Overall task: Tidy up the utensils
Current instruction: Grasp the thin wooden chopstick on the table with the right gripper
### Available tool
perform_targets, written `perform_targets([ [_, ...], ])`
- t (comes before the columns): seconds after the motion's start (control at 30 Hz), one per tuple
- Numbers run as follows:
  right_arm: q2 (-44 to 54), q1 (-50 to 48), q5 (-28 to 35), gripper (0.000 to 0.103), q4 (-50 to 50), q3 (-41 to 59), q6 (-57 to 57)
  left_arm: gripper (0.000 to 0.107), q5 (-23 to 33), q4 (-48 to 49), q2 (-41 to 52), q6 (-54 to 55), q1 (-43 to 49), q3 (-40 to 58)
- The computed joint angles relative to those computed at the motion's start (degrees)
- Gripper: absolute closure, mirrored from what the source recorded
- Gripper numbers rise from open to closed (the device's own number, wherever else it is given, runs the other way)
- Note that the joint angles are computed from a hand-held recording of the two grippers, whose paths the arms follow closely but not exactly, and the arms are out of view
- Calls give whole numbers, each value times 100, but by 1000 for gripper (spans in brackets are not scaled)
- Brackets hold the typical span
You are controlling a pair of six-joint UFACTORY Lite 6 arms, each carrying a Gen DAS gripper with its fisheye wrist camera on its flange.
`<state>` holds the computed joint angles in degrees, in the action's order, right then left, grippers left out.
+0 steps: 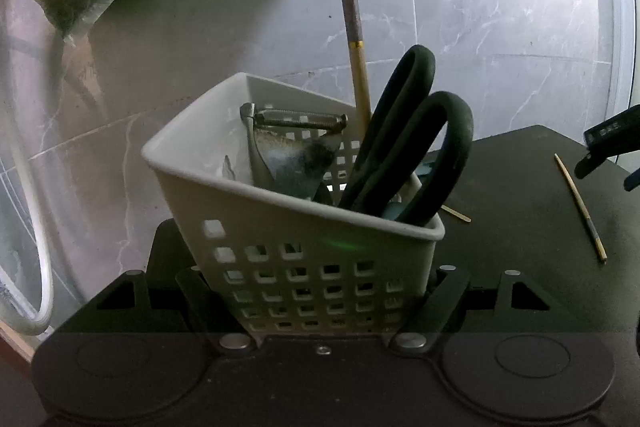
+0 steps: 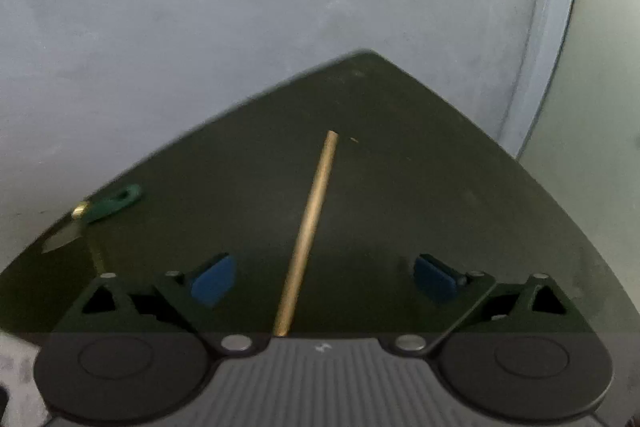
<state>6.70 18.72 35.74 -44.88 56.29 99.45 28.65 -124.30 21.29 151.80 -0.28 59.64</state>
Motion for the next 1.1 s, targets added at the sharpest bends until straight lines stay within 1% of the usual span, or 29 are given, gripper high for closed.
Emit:
perform_targets([
  [0.07, 301, -195, 12, 13, 241, 264, -408, 28, -50, -46, -15, 74, -35, -10],
  [0.13, 460, -196, 79, 15, 365, 465, -532, 28, -119, -143, -20, 165, -98, 0],
  [0.23, 552, -36, 158, 15, 407, 592, -553, 28, -175, -304, -45, 276, -161, -30],
  [0.4, 700, 117, 73, 16, 592, 682, -642, 28, -258, -491, 6, 374, -261, 30],
  [0.63, 691, 295, 148, 17, 584, 662, -600, 28, -270, -477, -12, 364, -268, 22],
  [0.7, 757, 335, 202, 25, 496, 697, -588, 28, -274, -464, -15, 353, -268, 23],
  [0.73, 784, 393, 297, 37, 450, 737, -637, 28, -269, -486, -22, 376, -266, 10],
  [0.77, 797, 471, 394, 55, 401, 763, -695, 28, -274, -489, -23, 375, -269, 11],
  [0.8, 795, 536, 453, 64, 363, 754, -712, 28, -276, -481, -21, 365, -271, 18],
  [0.87, 612, 648, 398, 87, 317, 545, -795, 28, -263, -481, -29, 371, -261, 6],
  [1.0, 110, 710, 229, 96, 564, 70, -1440, 28, -175, -537, -43, 456, -218, -63],
  [1.1, -179, 533, -14, 97, 964, -151, -2097, 28, -96, -559, -40, 509, -177, -108],
])
